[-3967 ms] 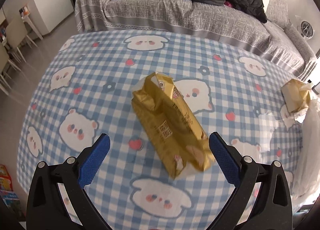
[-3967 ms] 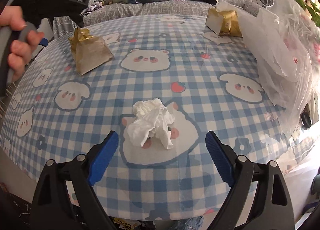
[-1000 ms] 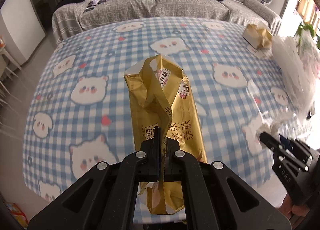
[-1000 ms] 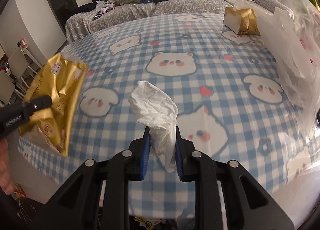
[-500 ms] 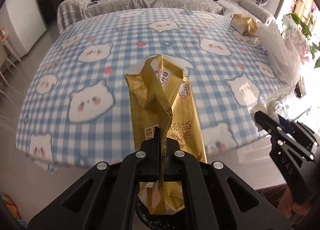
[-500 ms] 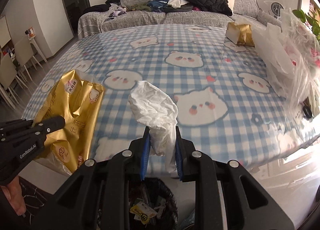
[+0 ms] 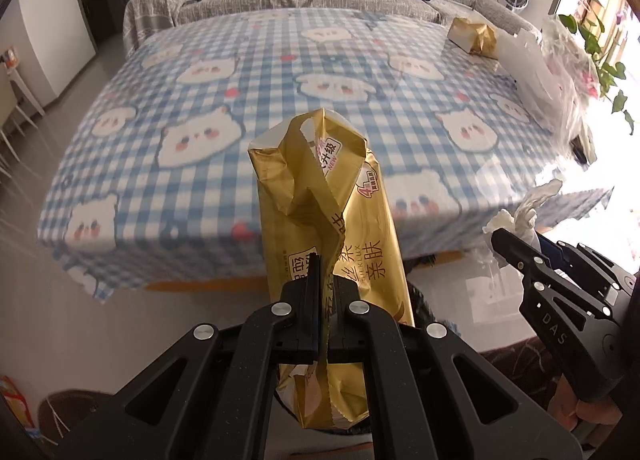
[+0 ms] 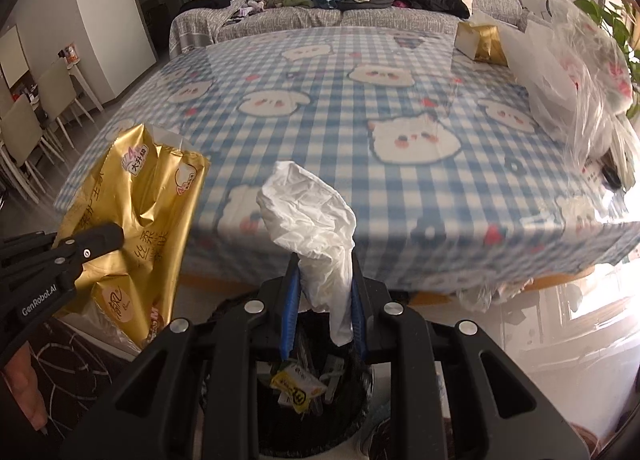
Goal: Collect trash
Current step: 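Carry the gold bag and white tissue with both tools over the bin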
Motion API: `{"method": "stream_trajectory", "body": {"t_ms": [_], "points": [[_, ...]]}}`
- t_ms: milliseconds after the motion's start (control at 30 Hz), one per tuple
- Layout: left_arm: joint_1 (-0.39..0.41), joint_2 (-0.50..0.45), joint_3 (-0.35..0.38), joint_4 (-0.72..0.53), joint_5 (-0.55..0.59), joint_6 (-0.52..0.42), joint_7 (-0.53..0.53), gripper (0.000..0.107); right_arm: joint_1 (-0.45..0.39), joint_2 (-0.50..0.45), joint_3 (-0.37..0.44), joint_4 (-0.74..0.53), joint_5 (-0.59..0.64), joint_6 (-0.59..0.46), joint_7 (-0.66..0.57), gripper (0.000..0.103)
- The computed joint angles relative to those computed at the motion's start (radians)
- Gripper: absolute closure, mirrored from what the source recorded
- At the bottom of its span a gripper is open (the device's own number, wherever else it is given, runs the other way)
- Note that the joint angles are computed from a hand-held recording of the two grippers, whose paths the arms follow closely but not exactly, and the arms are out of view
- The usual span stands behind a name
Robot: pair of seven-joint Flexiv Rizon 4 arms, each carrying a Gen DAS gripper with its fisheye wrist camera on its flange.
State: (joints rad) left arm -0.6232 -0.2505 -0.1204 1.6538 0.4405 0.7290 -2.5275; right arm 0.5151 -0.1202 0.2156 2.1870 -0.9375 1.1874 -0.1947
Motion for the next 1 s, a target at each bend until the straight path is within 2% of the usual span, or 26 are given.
{"method": "stream_trajectory", "body": {"t_ms": [267, 400, 533, 867, 933, 1000], "points": [[-0.017, 0.013, -0.017, 0.099, -0.021, 0.047, -0.06, 0.107, 0.01, 0.027, 0.029, 0.064, 0.013, -0.013, 0.03, 0.082], [-0.028, 0.0, -0.018, 0.121, -0.021, 0.068, -0.092, 0.107, 0.014, 0.026, 0.018, 0.088, -0.072, -0.011, 0.115, 0.082], [-0.046, -0.021, -0.013, 0.135, 0.0, 0.089, -0.121, 0.107, 0.01, -0.004, 0.006, 0.101, -0.115, 0.02, 0.185, 0.082], [-0.075, -0.101, 0.006, 0.179, -0.027, 0.179, -0.148, 0.107, 0.029, -0.07, -0.015, 0.104, -0.17, 0.058, 0.217, 0.082], [-0.08, -0.12, 0.012, 0.183, -0.031, 0.205, -0.148, 0.107, 0.034, -0.084, -0.033, 0.105, -0.22, 0.079, 0.247, 0.082], [-0.105, -0.146, 0.031, 0.155, -0.008, 0.177, -0.167, 0.107, 0.031, -0.098, -0.061, 0.103, -0.319, 0.115, 0.307, 0.082]]}}
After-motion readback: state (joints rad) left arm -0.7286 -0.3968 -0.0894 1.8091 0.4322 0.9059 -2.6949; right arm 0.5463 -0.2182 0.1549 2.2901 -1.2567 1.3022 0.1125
